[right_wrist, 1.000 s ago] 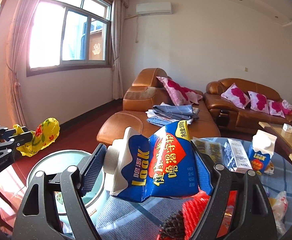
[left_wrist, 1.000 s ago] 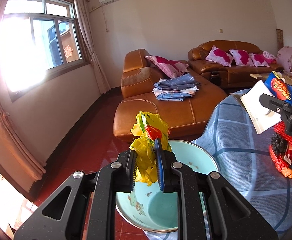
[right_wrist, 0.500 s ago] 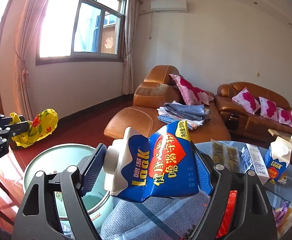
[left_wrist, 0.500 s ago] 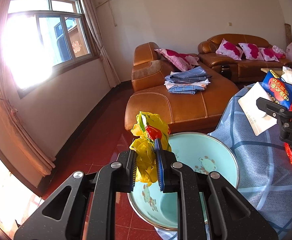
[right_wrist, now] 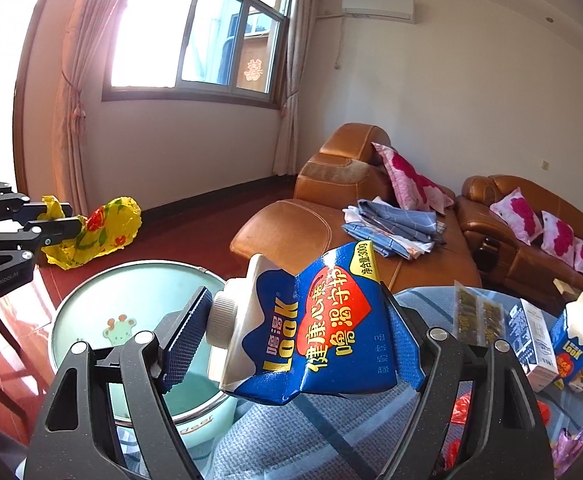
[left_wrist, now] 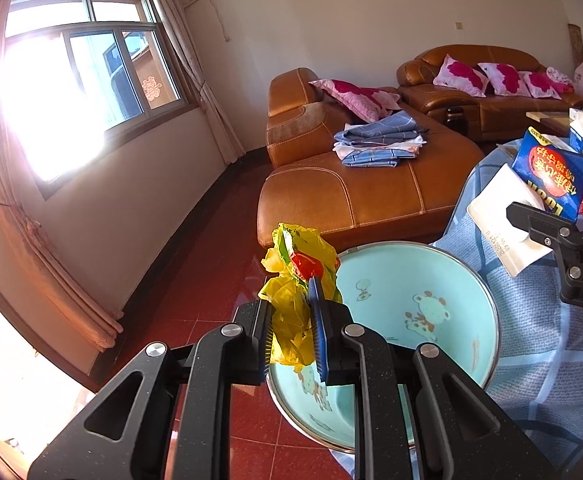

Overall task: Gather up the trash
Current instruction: 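Carry the yellow wrapper and LOOK carton over the turquoise bucket with both tools, then open both tools to drop the wrapper and carton into the bucket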

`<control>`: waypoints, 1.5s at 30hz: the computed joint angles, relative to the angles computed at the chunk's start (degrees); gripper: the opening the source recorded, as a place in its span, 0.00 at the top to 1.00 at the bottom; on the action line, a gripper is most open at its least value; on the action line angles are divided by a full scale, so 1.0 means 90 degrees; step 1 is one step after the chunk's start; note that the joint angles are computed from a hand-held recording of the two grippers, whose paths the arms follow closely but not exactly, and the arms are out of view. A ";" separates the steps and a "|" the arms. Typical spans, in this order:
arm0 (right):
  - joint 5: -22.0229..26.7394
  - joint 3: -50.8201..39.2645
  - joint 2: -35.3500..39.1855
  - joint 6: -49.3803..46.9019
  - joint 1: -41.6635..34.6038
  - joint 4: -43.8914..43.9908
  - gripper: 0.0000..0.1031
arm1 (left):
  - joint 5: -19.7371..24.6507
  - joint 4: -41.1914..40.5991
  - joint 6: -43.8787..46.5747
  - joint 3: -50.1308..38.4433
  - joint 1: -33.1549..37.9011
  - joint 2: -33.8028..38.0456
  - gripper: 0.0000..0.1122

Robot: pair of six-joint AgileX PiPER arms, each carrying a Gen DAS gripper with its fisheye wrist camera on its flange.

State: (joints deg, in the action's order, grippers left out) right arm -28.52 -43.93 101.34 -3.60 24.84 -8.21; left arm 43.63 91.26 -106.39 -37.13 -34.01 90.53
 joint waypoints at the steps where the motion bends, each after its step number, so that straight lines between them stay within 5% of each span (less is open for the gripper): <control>1: 0.0039 -0.0022 0.0014 0.0021 0.0010 -0.0034 0.23 | -0.0005 -0.0030 0.0048 -0.0015 0.0010 0.0025 0.85; 25: 0.0284 -0.0071 0.0010 0.0725 0.0105 -0.1469 0.22 | -0.0354 0.0127 0.0167 0.0018 0.0139 -0.0010 0.82; 27: 0.0332 -0.0068 -0.0002 0.0520 0.0165 -0.1296 0.18 | -0.0475 0.0244 0.0076 0.0059 0.0133 -0.0042 0.75; 29: 0.0350 -0.0085 -0.0009 0.0522 0.0165 -0.1319 0.13 | -0.0373 0.0249 0.0060 0.0066 0.0026 -0.0010 0.57; 34: 0.0292 -0.0029 -0.0059 0.0500 0.0138 -0.1194 0.13 | -0.0322 0.0265 0.0007 0.0090 -0.0016 -0.0039 0.56; 38: 0.0179 0.0067 -0.0114 0.0106 0.0175 -0.0628 0.13 | -0.0329 0.0279 -0.0029 0.0101 0.0059 -0.0102 0.55; 45: -0.0307 0.0851 -0.0793 -0.2307 0.0605 0.2534 0.13 | -0.0436 0.0597 -0.0579 0.0224 -0.0037 -0.0252 0.47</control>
State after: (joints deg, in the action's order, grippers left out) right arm -31.29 -36.27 94.21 -24.36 30.29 14.59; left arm 39.70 96.63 -111.61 -35.12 -34.35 88.26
